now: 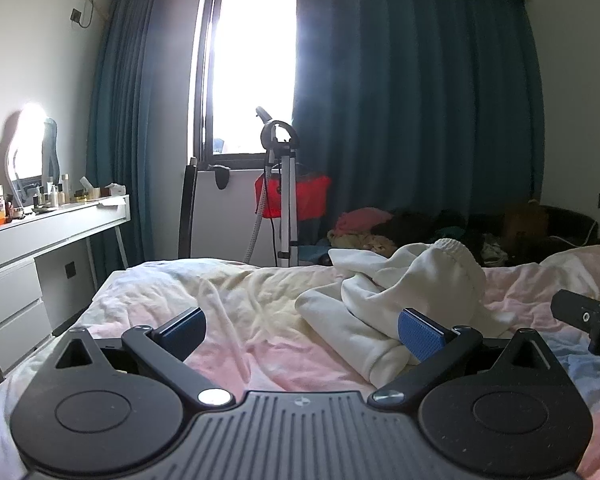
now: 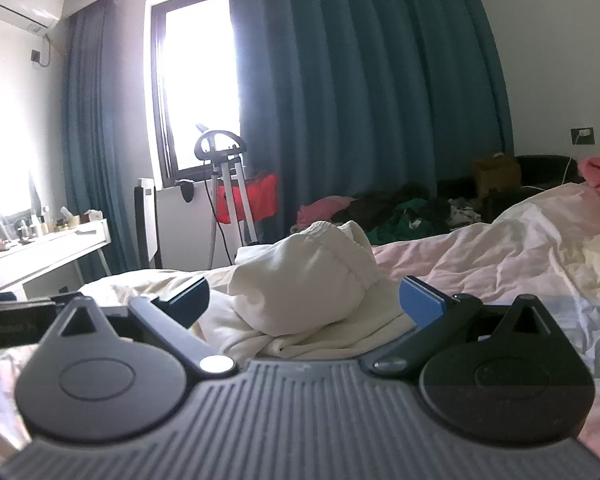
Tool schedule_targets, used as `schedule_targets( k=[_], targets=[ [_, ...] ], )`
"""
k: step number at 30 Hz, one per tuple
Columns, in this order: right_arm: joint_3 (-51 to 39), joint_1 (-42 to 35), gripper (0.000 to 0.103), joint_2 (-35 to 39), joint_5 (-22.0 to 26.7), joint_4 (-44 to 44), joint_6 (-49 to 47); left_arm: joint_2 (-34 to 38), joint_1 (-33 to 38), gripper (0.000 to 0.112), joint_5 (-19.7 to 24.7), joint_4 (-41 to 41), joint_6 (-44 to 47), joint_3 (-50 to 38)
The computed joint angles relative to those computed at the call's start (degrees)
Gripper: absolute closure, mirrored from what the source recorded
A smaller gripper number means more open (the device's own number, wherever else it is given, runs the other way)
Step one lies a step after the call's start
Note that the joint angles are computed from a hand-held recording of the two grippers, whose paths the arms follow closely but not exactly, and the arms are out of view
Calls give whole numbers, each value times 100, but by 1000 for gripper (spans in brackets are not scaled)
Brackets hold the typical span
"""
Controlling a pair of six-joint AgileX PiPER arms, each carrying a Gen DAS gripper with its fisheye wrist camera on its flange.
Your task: Fold clothes
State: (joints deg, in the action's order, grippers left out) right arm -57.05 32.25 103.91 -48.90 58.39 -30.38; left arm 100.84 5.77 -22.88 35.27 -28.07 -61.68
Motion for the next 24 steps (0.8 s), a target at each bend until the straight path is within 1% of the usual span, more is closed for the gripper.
schedule_targets(
  k=[3,5,7,10,12,14,15,18,21,24],
  targets=[
    [37,-15,0,-30,10,-45,50,30,-50,9,-66,-334,386,33],
    [62,-26,0,-51,17,-77,85,40,-32,9,-2,-186,178,-42],
    [32,26,0,-33,-32,-1,-76,10,-55,9,-46,-318,359,8],
    [5,-25,0,24,25,-13,-75,-16,9,9,-121,-238,278,56],
    [-48,4,0,-52,98,200,-293,6,17,9,-127,-236,261,40],
    [-110,81,0,-120,69,465,-585,2,18,9,-141,-264,288,58],
    [-102,65,0,-148,106,440,-575,-2,10,9,-146,-309,335,74],
    [-54,-12,0,-239,284,357,-389,11,0,9,-131,-239,294,63],
    [87,-110,0,-313,414,8,30,7,17,9,-139,-174,238,88],
    [169,-59,1,-301,156,-56,241,24,23,9,-132,-114,170,91]
  ],
)
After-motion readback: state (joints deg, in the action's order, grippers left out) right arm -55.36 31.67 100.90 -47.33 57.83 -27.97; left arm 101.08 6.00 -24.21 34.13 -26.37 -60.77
